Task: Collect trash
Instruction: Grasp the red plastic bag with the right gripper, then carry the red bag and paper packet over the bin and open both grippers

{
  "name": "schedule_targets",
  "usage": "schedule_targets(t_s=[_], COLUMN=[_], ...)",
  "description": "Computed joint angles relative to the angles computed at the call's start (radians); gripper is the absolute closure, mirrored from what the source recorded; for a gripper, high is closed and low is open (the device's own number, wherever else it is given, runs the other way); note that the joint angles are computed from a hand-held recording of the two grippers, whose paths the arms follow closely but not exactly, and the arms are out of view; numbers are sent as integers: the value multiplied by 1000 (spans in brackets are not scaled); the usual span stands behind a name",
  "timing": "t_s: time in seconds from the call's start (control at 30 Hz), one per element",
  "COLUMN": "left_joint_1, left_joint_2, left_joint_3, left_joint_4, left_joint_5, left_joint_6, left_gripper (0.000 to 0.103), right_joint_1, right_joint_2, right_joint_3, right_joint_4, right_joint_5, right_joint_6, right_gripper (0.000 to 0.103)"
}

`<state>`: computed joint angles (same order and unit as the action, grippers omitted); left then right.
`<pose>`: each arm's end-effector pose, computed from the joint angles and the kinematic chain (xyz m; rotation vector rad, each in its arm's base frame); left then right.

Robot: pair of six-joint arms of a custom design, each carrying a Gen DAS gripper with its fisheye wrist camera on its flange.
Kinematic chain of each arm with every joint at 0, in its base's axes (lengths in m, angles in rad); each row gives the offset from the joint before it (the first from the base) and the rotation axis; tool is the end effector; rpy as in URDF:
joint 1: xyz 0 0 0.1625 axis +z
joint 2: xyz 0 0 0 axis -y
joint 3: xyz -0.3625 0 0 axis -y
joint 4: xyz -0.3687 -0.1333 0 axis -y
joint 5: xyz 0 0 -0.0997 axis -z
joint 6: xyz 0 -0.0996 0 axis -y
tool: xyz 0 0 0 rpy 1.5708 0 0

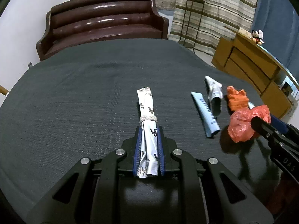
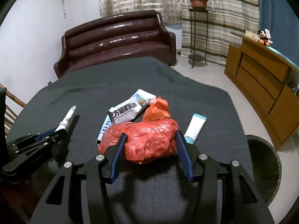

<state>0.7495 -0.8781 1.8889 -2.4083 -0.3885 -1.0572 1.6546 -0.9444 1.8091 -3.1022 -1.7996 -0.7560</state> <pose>-0.2263 -0.5187 0.0747 -0.1259 2.1063 -1.0332 0.1597 -0.5787 0.1611 0.9698 -2.4270 0.7547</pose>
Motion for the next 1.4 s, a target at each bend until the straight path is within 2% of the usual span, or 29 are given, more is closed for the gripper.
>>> schedule_targets(t_s=[0.3, 0.6, 1.03, 1.4], left_joint_1=[-39, -73, -86, -75], left_joint_2=[65, 192, 426, 571], left_joint_3=[-25, -124, -383, -596], left_joint_4=[-114, -246, -374, -366], left_joint_5=[-24, -73, -172, -225], left_joint_6=[93, 250, 516, 644], left_gripper=[87, 87, 87, 87], right_joint_1=[-27, -95, -199, -239], right_joint_2=[-64, -131, -179, -168], right_joint_3=[38, 60, 21, -24], right_joint_4=[-41, -84, -126, -132], right_joint_5=[7, -8, -42, -71], right_joint_6=[6, 23, 49, 55], right_gripper=[51, 51, 51, 51])
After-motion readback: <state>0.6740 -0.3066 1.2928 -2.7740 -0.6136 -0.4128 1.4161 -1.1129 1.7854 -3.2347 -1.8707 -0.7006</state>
